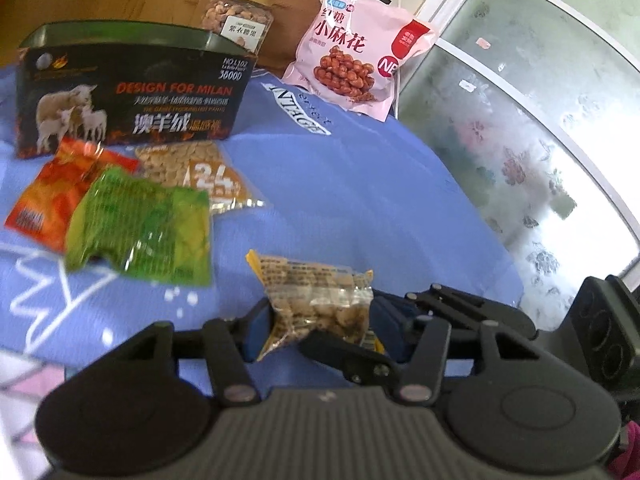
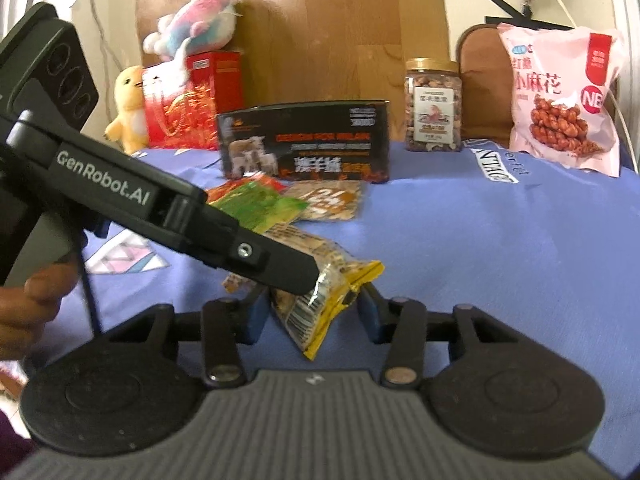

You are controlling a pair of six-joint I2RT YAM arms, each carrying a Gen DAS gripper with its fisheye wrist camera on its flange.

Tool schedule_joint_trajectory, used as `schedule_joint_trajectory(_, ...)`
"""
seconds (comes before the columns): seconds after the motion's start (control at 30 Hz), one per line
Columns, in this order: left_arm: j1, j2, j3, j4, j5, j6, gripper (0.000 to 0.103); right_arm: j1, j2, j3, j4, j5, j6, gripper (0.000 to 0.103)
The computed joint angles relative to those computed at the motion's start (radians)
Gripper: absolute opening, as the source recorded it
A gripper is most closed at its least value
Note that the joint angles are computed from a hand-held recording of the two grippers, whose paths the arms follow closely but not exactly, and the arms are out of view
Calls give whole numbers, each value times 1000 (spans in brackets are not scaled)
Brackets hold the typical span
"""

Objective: Organize snacks
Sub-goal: 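Lift the nut bag off the table with the left tool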

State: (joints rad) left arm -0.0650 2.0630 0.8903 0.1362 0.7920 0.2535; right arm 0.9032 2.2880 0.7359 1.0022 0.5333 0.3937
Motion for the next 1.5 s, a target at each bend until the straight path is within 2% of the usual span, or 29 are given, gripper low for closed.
schedule_joint_trajectory(0.03,4,-10,-14,-1,-1,0,54,5,1,-6,9,-5,-9,50)
schedule_joint_trajectory(0.13,8,-18,-32,15,-6,-25,71,21,13,-9,22,1,-30,55)
schedule_joint_trajectory(0.2,-1,-18,-41,44,-26,-51,72,45,20,-6,13,52,-45,61)
schedule_joint_trajectory(0.3,-26,-29,-73,103,-59,-73,69,52,21,-33,45,55,-37,60)
schedule_joint_trajectory(0.33,-34,-32,-80,109,-66,-72,61,50,18,-39,47,51,-28,58)
schedule_joint_trajectory(0.47,-55,-54,-103,107,-61,-64,56,57,3,-44,19,77,-4,51)
schedule_joint_trajectory(1.03,-83,-92,-137,138,-68,-92,56,77,-1,-73,54,129,17,48)
schedule_joint_trajectory(1.33,-52,-153,-151,166,-30,-120,54,61,-39,-69,73,124,-56,47)
schedule_joint_trajectory(1.5,-65,-123,-104,180,-50,-141,54,9,-40,-53,80,73,-104,46)
